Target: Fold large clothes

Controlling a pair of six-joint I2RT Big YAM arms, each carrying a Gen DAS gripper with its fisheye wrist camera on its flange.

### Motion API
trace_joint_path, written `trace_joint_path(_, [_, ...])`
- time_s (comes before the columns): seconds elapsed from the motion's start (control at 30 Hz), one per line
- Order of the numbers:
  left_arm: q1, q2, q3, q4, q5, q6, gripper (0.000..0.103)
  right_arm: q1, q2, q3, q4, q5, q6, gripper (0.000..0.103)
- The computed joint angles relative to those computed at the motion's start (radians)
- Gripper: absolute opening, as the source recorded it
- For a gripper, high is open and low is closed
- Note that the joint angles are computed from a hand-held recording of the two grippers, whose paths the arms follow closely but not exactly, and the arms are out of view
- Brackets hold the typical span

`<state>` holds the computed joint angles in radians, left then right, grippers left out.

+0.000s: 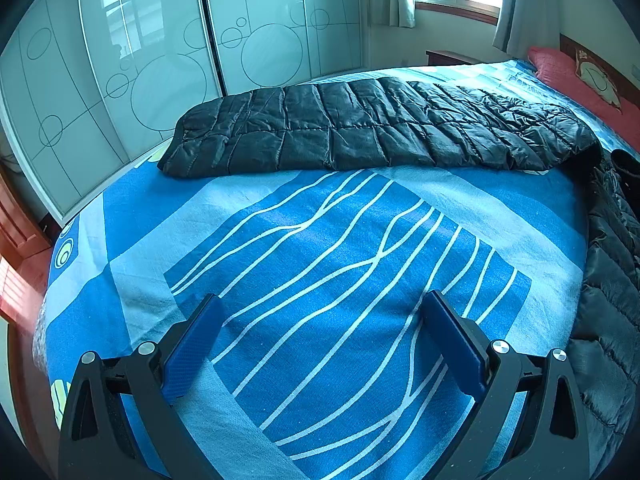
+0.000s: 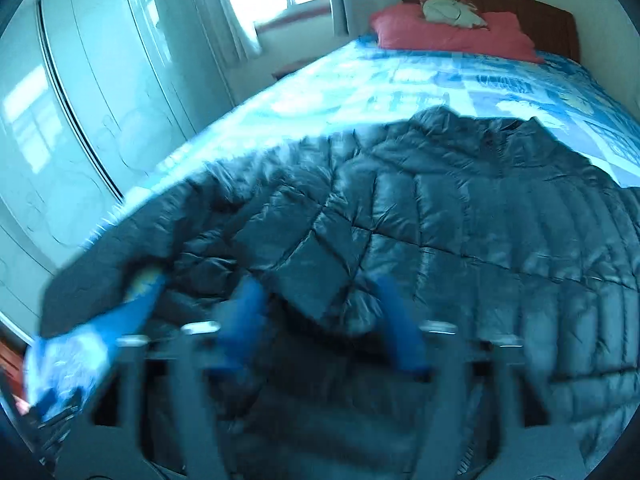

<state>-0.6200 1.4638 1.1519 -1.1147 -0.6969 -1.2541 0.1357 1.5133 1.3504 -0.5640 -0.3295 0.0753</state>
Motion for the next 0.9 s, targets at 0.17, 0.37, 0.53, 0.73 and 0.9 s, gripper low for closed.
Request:
trace_joint_path(0.17, [-0.001, 0.002, 0.002, -0.005, -0.001, -0.001, 0.099, -0.174, -0.109, -0.055, 0.003, -0.043, -0.029, 0.074])
trace_joint_path(0.37, [-0.003, 0.006, 0.006, -0.012, -0.004, -0.004, 0.099, -0.418, -0.023, 0.021, -0.033, 0.076, -0.016, 0.025])
trace_joint_path(0.53, [-0.007, 0.019, 0.022, -0.033, -0.010, -0.010, 0.099, -0.499, 0.102, 0.071, -0.127, 0.070, -0.049, 0.018])
trace_joint_path(0.73, [-0.005, 0.026, 0.031, -0.040, -0.011, -0.009, 0.099, -0.511, 0.116, 0.084, -0.138, 0.027, -0.083, 0.018])
trace_joint_path(0.9, [-0.006, 0.031, 0.038, -0.050, -0.015, -0.011, 0.099, -0.514, 0.164, 0.156, -0.066, 0.026, -0.041, 0.018])
